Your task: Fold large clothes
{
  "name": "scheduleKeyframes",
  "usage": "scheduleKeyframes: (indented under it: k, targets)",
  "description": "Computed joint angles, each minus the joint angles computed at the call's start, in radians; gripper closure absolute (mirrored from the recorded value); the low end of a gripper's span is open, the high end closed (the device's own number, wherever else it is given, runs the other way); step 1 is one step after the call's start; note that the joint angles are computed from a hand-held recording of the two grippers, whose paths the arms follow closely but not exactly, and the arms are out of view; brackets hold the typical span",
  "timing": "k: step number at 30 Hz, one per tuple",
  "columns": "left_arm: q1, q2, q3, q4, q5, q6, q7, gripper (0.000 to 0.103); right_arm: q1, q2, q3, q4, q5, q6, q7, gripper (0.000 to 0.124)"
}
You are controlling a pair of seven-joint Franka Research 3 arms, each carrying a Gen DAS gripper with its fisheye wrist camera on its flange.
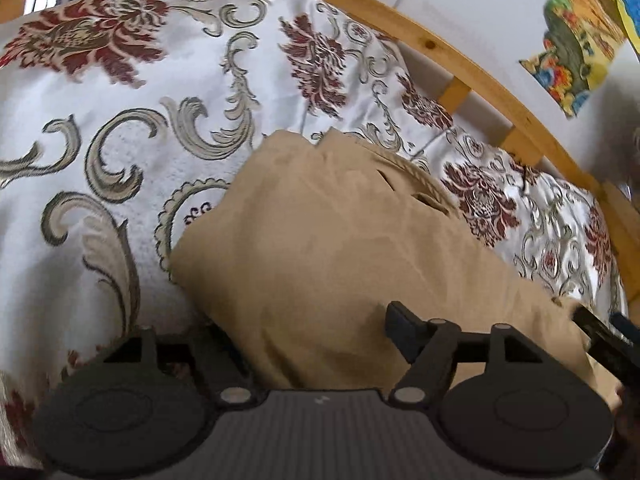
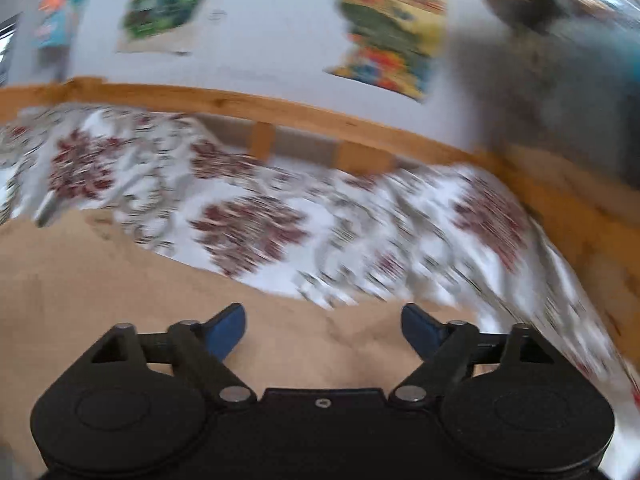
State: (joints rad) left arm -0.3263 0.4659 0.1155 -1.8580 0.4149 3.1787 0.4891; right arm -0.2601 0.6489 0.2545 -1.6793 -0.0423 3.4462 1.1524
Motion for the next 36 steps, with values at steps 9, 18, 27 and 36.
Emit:
scheduleKeyframes:
  k: [9,18,27,36]
  targets:
    - [0.225,0.008,-0.263,0.010,-0.065,-0.024,0.215,0.003,0.204,0.095,-0.169,0.097,0.116,-0.067,-0.125,0.032]
    - [0.076,0.029,-0.120,0.059,-0.061,-0.074,0.162,0.001,0.077,-0.042,-0.029,-0.131,0.135,0.022,-0.109,0.031]
    - [0.048,0.024,-0.088,0.086,-0.045,-0.139,0.064,0.025,0.283,-0.070,-0.215,-0.269,0.219,0.208,-0.110,0.031]
    - [-0.108,-0.008,0.110,0.065,0.161,-0.082,-0.225,0.097,0.303,-0.045,-0.230,-0.260,0.228,0.237,-0.131,0.032]
